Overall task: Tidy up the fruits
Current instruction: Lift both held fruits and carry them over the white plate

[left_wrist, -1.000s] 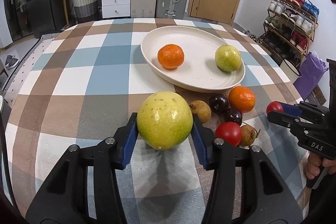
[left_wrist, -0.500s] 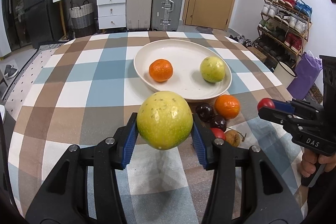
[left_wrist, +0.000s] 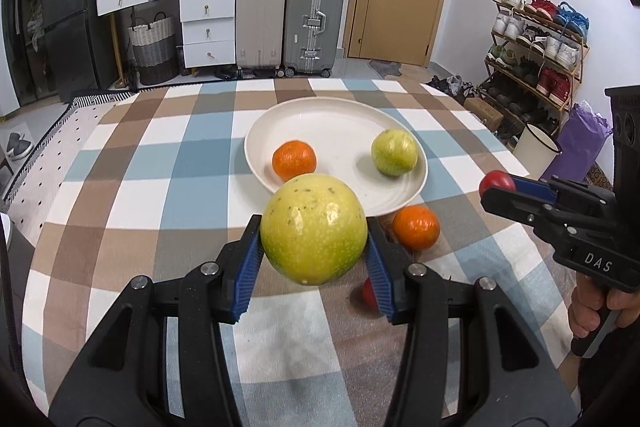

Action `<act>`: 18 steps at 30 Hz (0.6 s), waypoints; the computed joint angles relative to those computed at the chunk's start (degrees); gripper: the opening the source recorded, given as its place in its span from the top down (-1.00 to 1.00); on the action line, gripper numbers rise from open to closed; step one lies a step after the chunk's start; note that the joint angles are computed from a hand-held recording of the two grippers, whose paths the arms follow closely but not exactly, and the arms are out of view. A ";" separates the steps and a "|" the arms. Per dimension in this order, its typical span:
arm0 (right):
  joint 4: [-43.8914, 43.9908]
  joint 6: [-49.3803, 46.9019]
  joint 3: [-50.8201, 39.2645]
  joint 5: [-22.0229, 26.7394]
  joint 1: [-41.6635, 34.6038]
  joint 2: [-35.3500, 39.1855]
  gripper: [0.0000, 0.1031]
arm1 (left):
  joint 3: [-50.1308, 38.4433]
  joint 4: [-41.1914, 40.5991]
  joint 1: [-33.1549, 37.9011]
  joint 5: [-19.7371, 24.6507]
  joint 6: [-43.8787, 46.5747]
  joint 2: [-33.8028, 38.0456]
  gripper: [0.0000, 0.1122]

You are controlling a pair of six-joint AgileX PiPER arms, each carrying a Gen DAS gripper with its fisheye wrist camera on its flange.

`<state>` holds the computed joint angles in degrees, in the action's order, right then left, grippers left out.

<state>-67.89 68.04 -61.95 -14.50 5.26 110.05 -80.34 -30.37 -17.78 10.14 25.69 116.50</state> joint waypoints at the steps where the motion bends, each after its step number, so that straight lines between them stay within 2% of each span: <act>1: -1.14 1.19 -0.59 0.00 0.01 0.11 0.44 | -0.42 0.66 -0.04 0.04 -0.70 0.01 0.19; 14: -15.97 16.75 -9.31 0.39 0.36 3.31 0.44 | -12.11 12.55 -1.51 4.38 -12.06 5.83 0.18; 18: -10.35 12.12 -11.15 -0.19 0.30 5.21 0.44 | -14.79 15.11 -1.54 5.38 -14.74 7.54 0.18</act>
